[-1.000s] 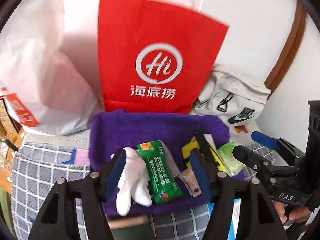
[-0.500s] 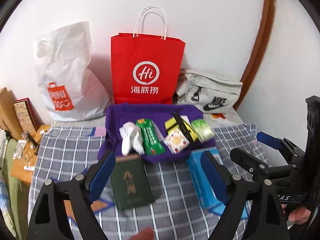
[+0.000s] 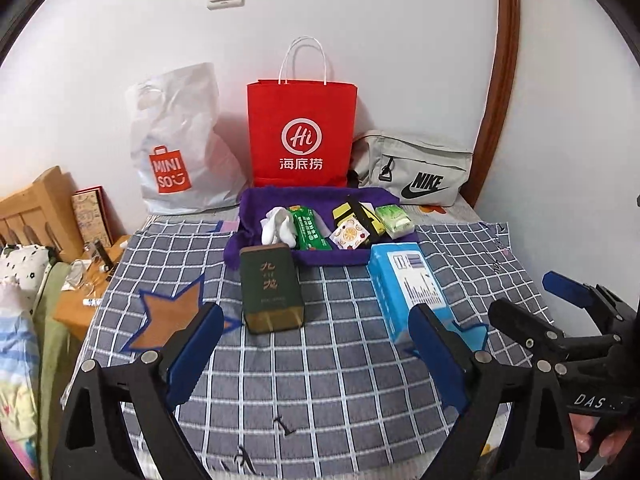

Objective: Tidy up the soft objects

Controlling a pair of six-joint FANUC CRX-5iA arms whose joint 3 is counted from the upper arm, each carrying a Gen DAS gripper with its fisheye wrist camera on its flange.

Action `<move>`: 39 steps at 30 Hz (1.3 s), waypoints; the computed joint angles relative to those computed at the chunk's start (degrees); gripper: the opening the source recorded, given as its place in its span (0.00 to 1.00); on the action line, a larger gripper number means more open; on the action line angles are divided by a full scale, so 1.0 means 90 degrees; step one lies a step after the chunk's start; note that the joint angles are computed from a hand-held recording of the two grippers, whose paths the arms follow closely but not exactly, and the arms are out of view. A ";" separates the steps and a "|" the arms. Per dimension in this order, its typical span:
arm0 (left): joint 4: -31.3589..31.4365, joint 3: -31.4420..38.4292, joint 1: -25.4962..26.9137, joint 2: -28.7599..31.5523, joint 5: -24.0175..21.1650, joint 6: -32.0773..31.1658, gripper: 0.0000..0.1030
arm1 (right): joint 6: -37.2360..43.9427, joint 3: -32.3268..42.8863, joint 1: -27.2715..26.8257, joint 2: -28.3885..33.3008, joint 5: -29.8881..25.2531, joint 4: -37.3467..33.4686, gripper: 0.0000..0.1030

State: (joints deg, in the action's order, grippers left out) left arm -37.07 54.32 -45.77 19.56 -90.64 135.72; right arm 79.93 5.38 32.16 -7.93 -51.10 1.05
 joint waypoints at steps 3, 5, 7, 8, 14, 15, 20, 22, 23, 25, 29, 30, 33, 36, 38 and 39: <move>-0.0192 -0.0107 -0.0190 -0.0099 -0.0077 0.0190 0.91 | 0.0013 -0.0237 0.0038 -0.0263 0.0073 -0.0063 1.00; -0.0237 -0.0139 -0.0256 -0.0135 -0.0117 0.0244 0.91 | -0.0013 -0.0332 0.0068 -0.0366 0.0115 -0.0035 1.00; -0.0332 -0.0158 -0.0333 -0.0169 -0.0159 0.0287 0.91 | -0.0037 -0.0418 0.0087 -0.0459 0.0169 -0.0018 1.00; -0.0386 -0.0155 -0.0378 -0.0173 -0.0196 0.0311 0.91 | -0.0028 -0.0440 0.0082 -0.0489 0.0175 -0.0043 1.00; -0.0429 -0.0209 -0.0468 -0.0203 -0.0230 0.0367 0.91 | -0.0162 -0.0664 0.0136 -0.0649 0.0260 0.0082 1.00; -0.0469 -0.0183 -0.0493 -0.0187 -0.0265 0.0357 0.91 | -0.0156 -0.0667 0.0130 -0.0653 0.0255 0.0061 1.00; -0.0467 -0.0118 -0.0533 -0.0133 -0.0304 0.0258 0.91 | -0.0111 -0.0654 0.0113 -0.0657 0.0221 -0.0059 1.00; -0.0479 -0.0086 -0.0543 -0.0109 -0.0324 0.0238 0.91 | -0.0034 -0.0633 0.0099 -0.0667 0.0191 -0.0151 1.00; -0.0484 -0.0076 -0.0546 -0.0103 -0.0329 0.0238 0.91 | -0.0018 -0.0628 0.0096 -0.0673 0.0187 -0.0175 1.00; -0.0480 -0.0081 -0.0542 -0.0108 -0.0327 0.0230 0.91 | -0.0010 -0.0636 0.0099 -0.0688 0.0193 -0.0181 1.00; -0.0499 -0.0054 -0.0552 -0.0090 -0.0347 0.0230 0.91 | -0.0012 -0.0643 0.0099 -0.0698 0.0186 -0.0191 1.00; -0.0514 -0.0044 -0.0561 -0.0083 -0.0354 0.0233 0.91 | -0.0037 -0.0647 0.0107 -0.0697 0.0190 -0.0168 1.00; -0.0511 -0.0016 -0.0558 -0.0062 -0.0384 0.0225 0.91 | 0.0007 -0.0621 0.0085 -0.0693 0.0152 -0.0228 1.00; -0.0504 -0.0009 -0.0548 -0.0062 -0.0399 0.0217 0.91 | 0.0098 -0.0573 0.0028 -0.0685 0.0107 -0.0370 1.00; -0.0493 -0.0032 -0.0541 -0.0078 -0.0385 0.0213 0.91 | 0.0049 -0.0601 0.0043 -0.0699 0.0127 -0.0312 1.00; -0.0493 -0.0035 -0.0540 -0.0079 -0.0387 0.0219 0.91 | 0.0043 -0.0600 0.0037 -0.0696 0.0126 -0.0314 1.00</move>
